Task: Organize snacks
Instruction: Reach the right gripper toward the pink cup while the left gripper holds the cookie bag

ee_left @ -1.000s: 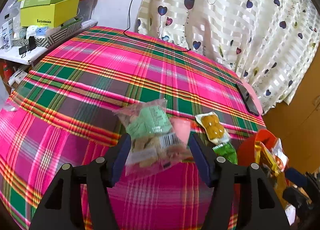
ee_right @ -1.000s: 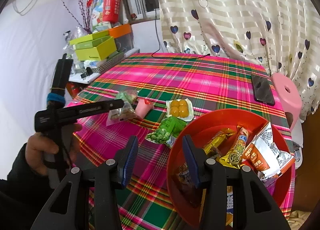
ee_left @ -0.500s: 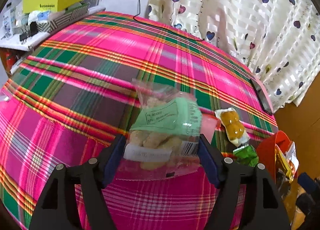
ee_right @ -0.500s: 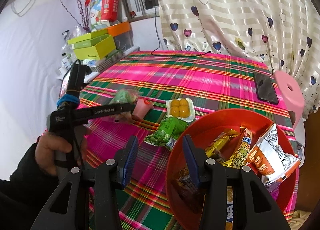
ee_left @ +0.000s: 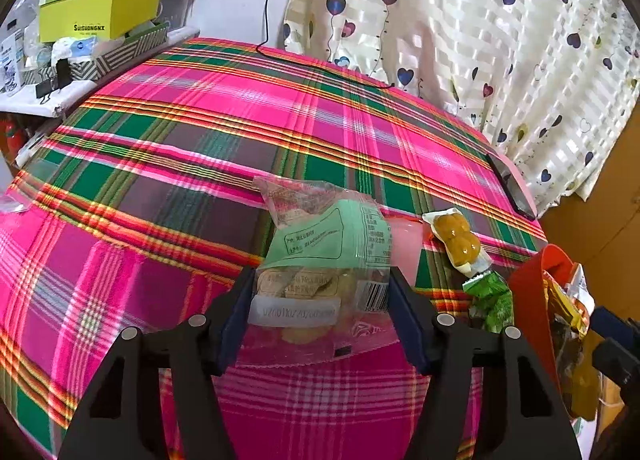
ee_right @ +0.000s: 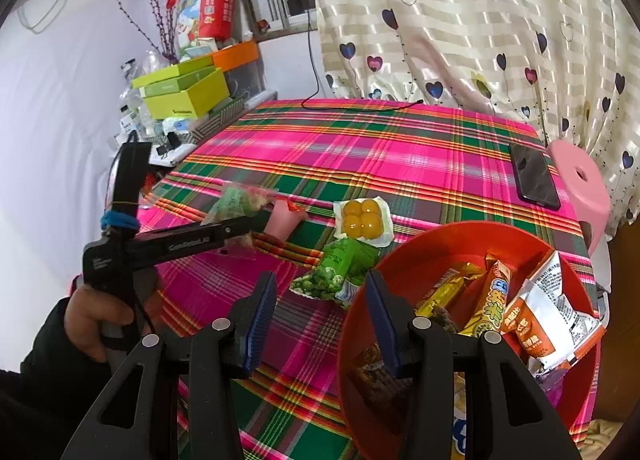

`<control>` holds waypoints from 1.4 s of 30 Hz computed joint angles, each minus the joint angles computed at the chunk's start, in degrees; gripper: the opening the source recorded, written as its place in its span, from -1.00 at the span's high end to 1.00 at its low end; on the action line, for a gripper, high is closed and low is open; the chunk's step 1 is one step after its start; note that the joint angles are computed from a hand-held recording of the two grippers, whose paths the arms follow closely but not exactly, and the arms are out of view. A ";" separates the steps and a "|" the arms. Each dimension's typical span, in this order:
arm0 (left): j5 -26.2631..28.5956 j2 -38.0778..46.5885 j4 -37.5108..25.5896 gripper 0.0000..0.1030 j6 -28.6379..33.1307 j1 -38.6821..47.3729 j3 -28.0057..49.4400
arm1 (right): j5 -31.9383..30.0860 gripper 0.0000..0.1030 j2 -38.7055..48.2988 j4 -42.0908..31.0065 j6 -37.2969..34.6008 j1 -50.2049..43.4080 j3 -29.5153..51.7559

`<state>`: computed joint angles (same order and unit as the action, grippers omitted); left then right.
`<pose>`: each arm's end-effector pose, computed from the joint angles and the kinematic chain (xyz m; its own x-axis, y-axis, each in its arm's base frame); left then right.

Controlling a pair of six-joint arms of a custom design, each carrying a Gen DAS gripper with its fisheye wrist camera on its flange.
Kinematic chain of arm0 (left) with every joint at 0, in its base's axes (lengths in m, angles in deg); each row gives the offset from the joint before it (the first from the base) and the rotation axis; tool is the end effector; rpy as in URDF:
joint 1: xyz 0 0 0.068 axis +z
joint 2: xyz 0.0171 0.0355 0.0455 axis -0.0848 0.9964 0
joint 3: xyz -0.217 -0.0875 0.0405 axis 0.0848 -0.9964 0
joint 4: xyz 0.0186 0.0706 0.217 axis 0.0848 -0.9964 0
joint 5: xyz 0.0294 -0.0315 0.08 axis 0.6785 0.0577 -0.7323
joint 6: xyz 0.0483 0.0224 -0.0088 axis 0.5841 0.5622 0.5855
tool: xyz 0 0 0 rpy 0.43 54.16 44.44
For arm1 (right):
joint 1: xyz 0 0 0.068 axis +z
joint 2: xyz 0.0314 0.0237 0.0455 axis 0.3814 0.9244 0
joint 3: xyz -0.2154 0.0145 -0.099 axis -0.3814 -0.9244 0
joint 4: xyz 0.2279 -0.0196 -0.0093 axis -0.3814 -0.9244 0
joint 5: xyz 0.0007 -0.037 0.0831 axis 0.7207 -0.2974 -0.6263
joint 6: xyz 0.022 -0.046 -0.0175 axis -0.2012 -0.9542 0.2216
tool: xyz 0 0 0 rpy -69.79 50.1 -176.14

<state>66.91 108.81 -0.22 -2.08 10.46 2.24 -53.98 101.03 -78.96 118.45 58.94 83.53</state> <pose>0.3689 0.0793 0.1345 -0.7782 0.1221 -0.6161 0.3815 0.8711 -0.3092 0.2024 0.1350 0.1825 -0.6803 0.0877 -0.7277 -0.0334 0.9881 0.1504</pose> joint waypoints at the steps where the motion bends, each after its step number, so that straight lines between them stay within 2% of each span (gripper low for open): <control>1: 0.27 -0.23 -0.16 -0.24 0.36 0.51 -0.21 | -0.19 0.14 0.72 0.15 -0.20 -0.16 0.54; 12: 3.55 -1.02 -2.96 -0.23 5.58 6.54 -0.86 | -2.27 0.14 10.51 1.26 -0.63 -0.72 8.31; 23: 6.36 0.77 -6.69 -0.23 9.04 11.13 2.02 | -4.85 0.14 26.36 0.62 -1.32 -1.63 21.76; 33: 8.59 2.35 -9.18 -0.23 11.00 12.93 4.61 | -8.13 0.14 42.29 -4.77 0.88 -5.75 38.63; 40: 9.23 3.56 -10.20 -0.23 11.27 13.18 6.03 | -7.80 0.15 48.80 -6.86 1.75 -7.57 45.01; 42: 9.24 3.86 -10.43 -0.23 11.44 13.17 6.30 | -7.93 0.25 49.84 -6.95 1.67 -7.75 45.97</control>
<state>76.14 112.67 -10.64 9.36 23.63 8.54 -61.91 150.87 -85.91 120.12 51.18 129.50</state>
